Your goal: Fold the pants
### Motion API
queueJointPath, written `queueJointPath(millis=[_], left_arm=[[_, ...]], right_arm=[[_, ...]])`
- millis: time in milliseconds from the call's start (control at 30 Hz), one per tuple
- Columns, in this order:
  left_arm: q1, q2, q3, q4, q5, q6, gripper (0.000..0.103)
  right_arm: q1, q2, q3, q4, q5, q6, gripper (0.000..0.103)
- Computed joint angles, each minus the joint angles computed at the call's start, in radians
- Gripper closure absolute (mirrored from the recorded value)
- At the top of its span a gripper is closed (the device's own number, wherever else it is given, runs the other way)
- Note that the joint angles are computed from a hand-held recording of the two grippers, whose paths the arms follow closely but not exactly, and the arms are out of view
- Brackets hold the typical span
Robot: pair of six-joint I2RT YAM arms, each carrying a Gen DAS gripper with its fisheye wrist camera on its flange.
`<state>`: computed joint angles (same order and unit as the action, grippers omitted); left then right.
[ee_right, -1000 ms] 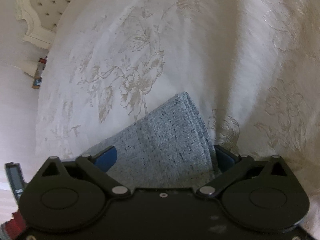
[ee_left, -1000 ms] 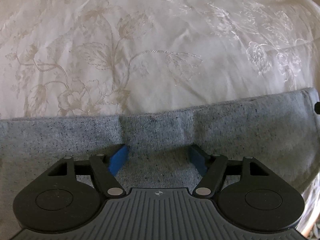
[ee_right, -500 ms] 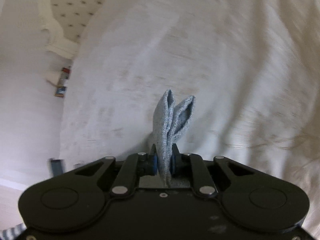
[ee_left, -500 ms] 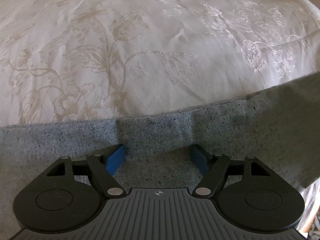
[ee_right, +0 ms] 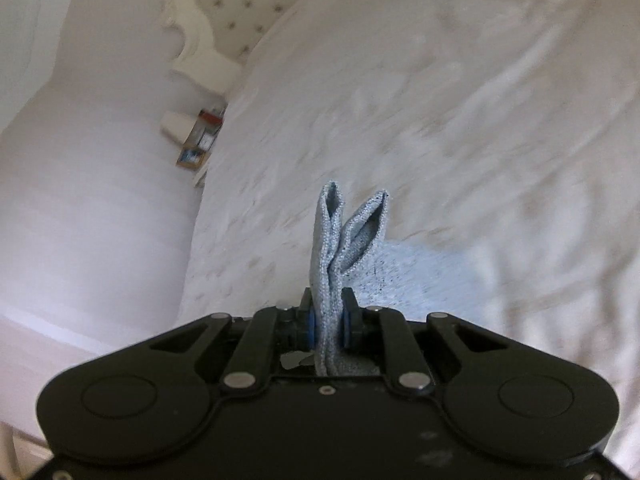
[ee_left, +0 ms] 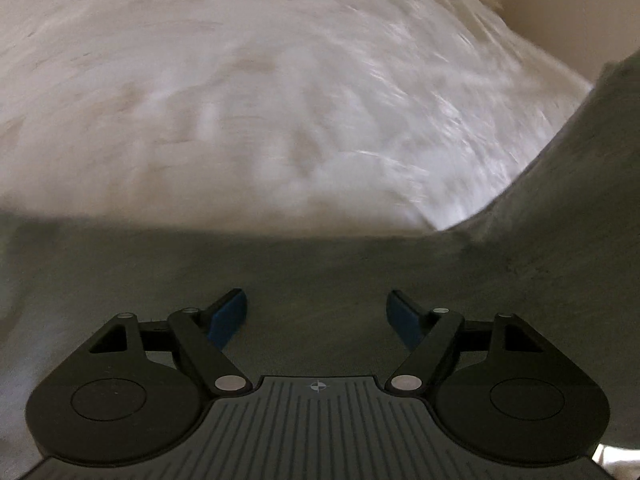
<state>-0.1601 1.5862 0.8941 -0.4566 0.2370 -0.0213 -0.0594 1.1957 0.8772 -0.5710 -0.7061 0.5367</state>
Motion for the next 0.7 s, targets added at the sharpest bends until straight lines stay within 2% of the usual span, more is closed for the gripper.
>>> queueJointPath(millis=[133,267,367,500,533,600,700], left_arm=[[0.235,-0.068,-0.013,-0.105,0.053,0.149,0.027],[0.478,-0.067,0.018,-0.192,0.090,0.334,0.027],[0.609,-0.038,0.063,-0.241,0.105,0.440,0.027],[0.723,0.012,0.120,-0.279,0.122,0.557,0.027],[0.734,0.016,0.133,-0.292,0.129,0.572,0.027],[0.753,0.023,0.153,-0.313,0.150,0.601,0.027],[0.765,0.009,0.169,-0.341,0.191,0.625,0.027]], right_arm=[[0.337,0.073,-0.029,0.233,0.195,0.265,0.089],[0.601,0.261,0.012,0.373,0.381,0.384,0.089],[0.724,0.417,0.075,0.410,0.476,0.425,0.087],[0.833,0.574,0.168,0.417,0.596,0.440,0.071],[0.852,0.574,0.162,0.429,0.609,0.445,0.062],[0.883,0.586,0.179,0.440,0.642,0.469,0.051],[0.910,0.543,0.172,0.414,0.696,0.476,0.051]])
